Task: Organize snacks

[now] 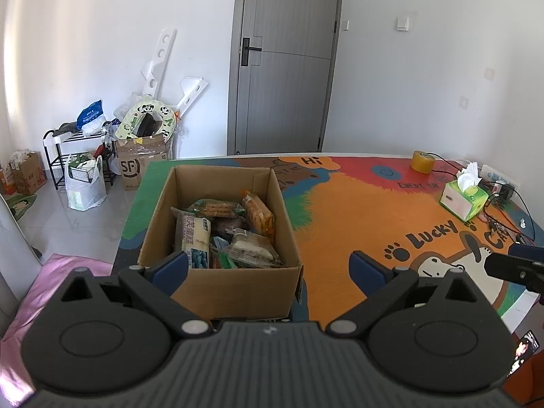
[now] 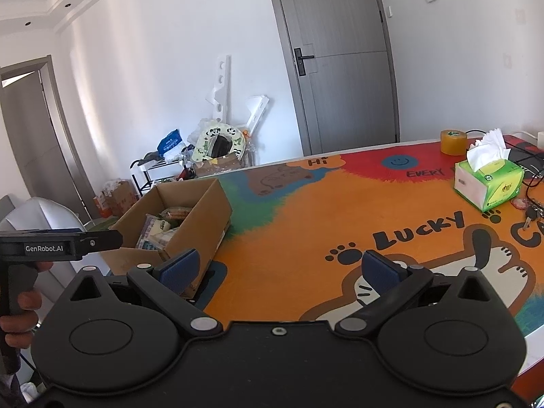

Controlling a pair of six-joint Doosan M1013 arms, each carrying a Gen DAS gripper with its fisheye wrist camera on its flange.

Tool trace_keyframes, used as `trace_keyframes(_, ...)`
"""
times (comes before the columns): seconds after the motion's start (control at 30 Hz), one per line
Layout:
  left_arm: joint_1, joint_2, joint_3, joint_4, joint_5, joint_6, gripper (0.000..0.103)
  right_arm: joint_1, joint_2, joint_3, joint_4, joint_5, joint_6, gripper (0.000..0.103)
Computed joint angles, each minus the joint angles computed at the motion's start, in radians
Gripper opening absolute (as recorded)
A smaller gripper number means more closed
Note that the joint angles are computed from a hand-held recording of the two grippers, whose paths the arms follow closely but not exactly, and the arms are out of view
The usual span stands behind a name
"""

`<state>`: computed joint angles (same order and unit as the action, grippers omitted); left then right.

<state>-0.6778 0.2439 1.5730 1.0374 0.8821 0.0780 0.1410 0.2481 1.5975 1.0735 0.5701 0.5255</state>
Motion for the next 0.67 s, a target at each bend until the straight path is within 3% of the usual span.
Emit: trace_keyframes(0.67,0.002,-0.001,-0.003,-0.002,-0.004,0.003,0.100,0.002,0.001,0.001,0.000,-0.013,-0.004,0.103)
